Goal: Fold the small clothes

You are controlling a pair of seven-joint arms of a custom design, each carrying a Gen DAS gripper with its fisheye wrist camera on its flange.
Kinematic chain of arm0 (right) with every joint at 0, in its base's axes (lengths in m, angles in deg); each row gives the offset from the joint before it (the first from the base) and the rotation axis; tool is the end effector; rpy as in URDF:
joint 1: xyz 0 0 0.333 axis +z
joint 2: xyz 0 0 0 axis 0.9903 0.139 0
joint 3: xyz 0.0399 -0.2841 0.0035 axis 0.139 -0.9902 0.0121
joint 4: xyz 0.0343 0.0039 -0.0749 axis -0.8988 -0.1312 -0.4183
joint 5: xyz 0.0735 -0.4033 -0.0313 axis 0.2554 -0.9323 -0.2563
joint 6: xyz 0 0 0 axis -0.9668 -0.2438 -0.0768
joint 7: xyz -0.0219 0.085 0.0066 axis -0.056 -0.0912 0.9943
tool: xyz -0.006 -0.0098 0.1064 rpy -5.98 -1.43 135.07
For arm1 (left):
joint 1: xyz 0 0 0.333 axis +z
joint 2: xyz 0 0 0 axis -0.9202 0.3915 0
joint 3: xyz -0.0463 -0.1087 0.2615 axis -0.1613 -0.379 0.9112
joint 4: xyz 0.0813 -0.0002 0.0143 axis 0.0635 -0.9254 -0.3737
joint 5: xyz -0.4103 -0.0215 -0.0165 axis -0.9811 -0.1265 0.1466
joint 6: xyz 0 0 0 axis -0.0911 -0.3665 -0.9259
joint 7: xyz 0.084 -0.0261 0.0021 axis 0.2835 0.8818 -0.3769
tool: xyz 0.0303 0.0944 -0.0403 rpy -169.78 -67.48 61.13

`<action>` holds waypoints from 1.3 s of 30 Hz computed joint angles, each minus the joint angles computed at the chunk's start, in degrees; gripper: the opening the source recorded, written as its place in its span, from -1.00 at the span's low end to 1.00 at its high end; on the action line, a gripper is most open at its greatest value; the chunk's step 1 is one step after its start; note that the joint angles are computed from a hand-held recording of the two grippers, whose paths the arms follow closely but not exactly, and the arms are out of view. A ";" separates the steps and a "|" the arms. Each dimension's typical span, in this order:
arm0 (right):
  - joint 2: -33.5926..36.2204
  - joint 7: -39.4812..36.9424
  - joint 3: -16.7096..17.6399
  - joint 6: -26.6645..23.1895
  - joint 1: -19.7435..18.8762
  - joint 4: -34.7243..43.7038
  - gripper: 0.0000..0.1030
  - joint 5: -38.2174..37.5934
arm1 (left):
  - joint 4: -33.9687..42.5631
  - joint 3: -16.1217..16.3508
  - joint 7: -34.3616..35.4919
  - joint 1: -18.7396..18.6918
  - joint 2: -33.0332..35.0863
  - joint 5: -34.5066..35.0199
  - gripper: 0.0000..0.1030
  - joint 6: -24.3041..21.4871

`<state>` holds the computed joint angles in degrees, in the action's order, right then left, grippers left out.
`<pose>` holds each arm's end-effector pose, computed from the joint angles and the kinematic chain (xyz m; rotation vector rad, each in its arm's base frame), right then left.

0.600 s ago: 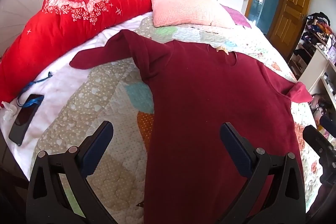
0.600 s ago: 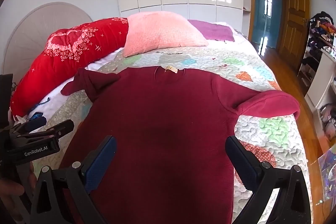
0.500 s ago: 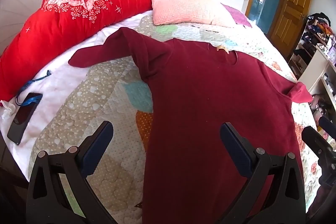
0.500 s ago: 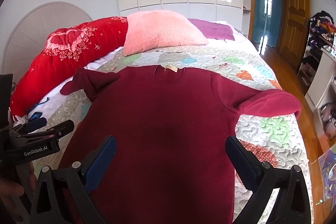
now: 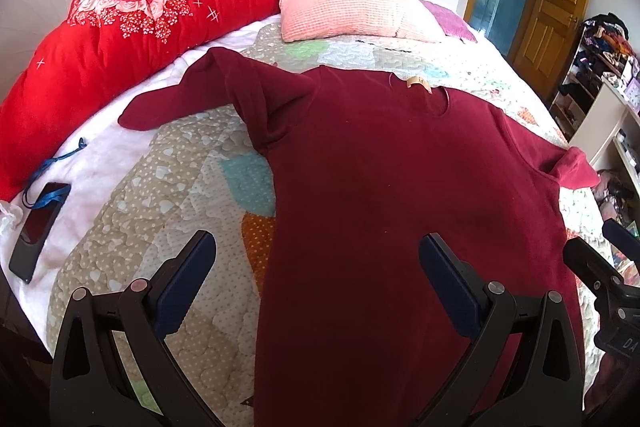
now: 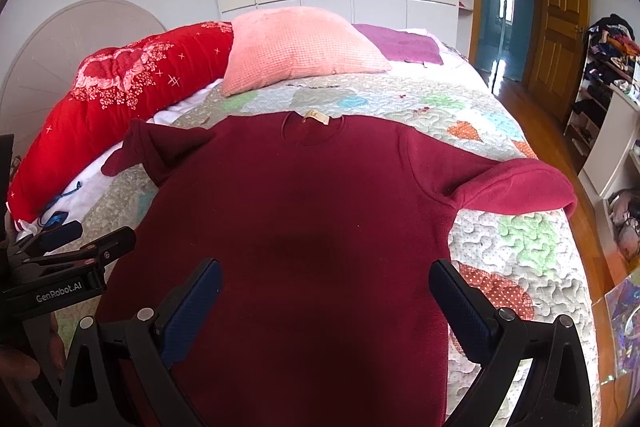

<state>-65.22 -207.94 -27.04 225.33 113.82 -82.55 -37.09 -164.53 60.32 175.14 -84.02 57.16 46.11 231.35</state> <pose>0.5951 0.3523 0.3348 -1.4490 2.0373 -0.7908 0.6834 -0.2626 0.3283 -1.5231 2.1737 -0.8486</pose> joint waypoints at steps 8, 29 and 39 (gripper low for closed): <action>0.55 1.66 -0.64 1.26 -0.03 0.30 0.99 -1.19 | 1.37 -0.29 0.19 0.13 0.88 -0.03 0.98 -0.72; 3.28 -1.66 -1.15 0.65 -0.08 3.43 0.99 1.90 | 4.40 -0.87 0.09 0.64 2.96 -1.00 0.98 -2.55; 4.81 -3.21 -1.47 1.80 -0.54 4.49 0.99 4.39 | 6.57 -0.48 -0.73 0.29 4.48 -0.63 0.98 -3.77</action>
<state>-60.40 -211.14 -28.52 227.12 113.28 -78.06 -32.70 -157.96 59.84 174.41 -83.73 61.64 45.48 227.57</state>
